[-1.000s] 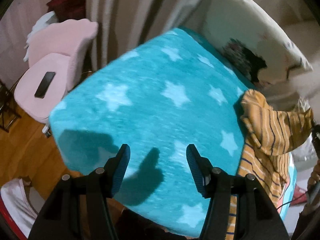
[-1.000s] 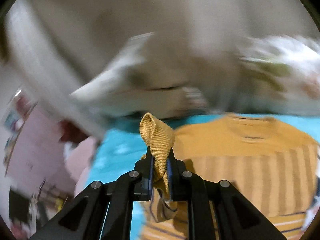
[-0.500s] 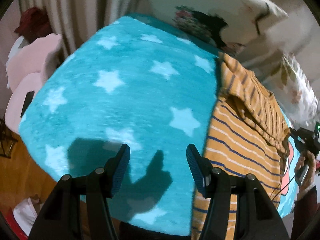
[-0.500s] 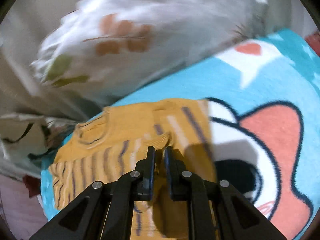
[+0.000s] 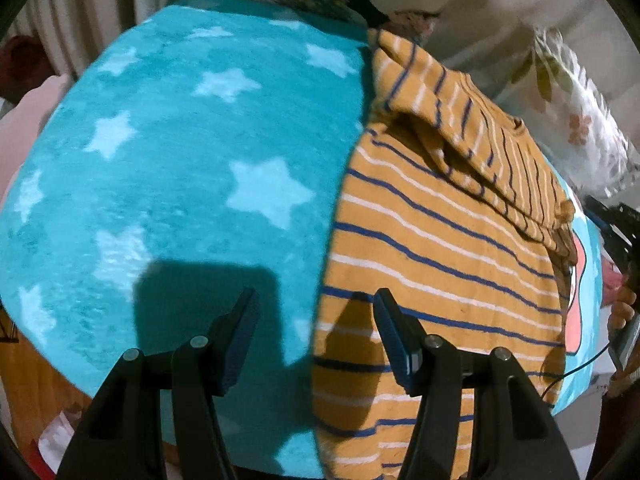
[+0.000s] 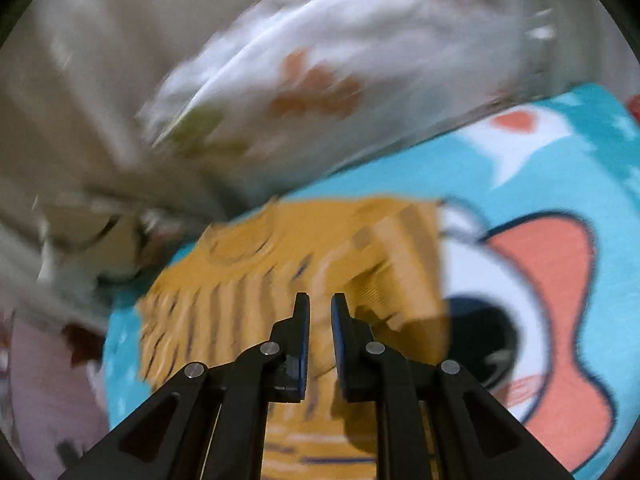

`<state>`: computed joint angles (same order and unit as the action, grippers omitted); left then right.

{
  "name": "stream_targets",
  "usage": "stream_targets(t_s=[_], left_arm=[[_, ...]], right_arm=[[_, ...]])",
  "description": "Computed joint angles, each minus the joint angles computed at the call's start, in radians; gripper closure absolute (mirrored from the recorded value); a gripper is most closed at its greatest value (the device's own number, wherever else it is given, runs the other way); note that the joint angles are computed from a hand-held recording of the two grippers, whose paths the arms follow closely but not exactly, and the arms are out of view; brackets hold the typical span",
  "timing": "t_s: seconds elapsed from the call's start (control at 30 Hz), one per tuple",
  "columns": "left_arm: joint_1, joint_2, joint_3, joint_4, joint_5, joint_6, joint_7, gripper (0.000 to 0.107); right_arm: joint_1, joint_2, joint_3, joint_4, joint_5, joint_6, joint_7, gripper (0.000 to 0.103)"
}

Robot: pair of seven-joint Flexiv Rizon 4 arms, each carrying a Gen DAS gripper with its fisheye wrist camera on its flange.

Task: Fold small clothes

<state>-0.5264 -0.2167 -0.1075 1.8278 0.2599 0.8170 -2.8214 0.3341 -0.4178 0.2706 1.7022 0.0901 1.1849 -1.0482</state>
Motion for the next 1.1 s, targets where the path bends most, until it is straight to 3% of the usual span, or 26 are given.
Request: stream_targets(t_s=[0.17,0.33,0.4,0.47,0.6,0.7,0.73,0.97,1.1], left_arm=[[-0.002,-0.034,-0.010,-0.021,-0.022,-0.008,0.052,0.049],[-0.006,-0.032,-0.006,-0.009,-0.040,-0.010,0.088,0.049],[-0.003,-0.021,-0.003,0.016,-0.047,0.015,0.093,0.049],[0.003,-0.012,0.001,0.031,-0.053,0.030,0.097,0.049],[0.024,0.011,0.005,0.078,-0.077,0.080,0.106,0.049],[0.032,0.042,0.006,0.113,-0.081,0.103,0.107,0.049],[0.034,0.053,0.004,0.123,-0.081,0.105,0.110,0.049],[0.061,0.153,-0.006,0.198,-0.047,0.070,0.105,0.049],[0.089,0.213,-0.014,0.273,-0.063,0.086,0.098,0.049]], right_arm=[[-0.007,-0.065,0.048,-0.056,0.060,-0.102,-0.065,0.089],[0.017,-0.072,-0.047,-0.029,0.014,-0.110,0.058,0.091],[0.004,-0.053,-0.043,-0.022,0.017,-0.117,0.083,0.091],[0.032,-0.016,-0.060,0.008,-0.039,-0.109,0.141,0.085],[-0.016,-0.016,0.100,-0.043,0.118,-0.082,-0.042,0.085],[-0.076,-0.098,0.299,-0.162,0.369,-0.139,-0.296,0.085],[-0.066,-0.124,0.326,-0.186,0.399,-0.153,-0.335,0.083],[0.228,-0.223,0.134,-0.283,0.197,-0.181,-0.261,0.072],[0.266,-0.277,0.104,-0.335,0.143,-0.171,-0.194,0.072]])
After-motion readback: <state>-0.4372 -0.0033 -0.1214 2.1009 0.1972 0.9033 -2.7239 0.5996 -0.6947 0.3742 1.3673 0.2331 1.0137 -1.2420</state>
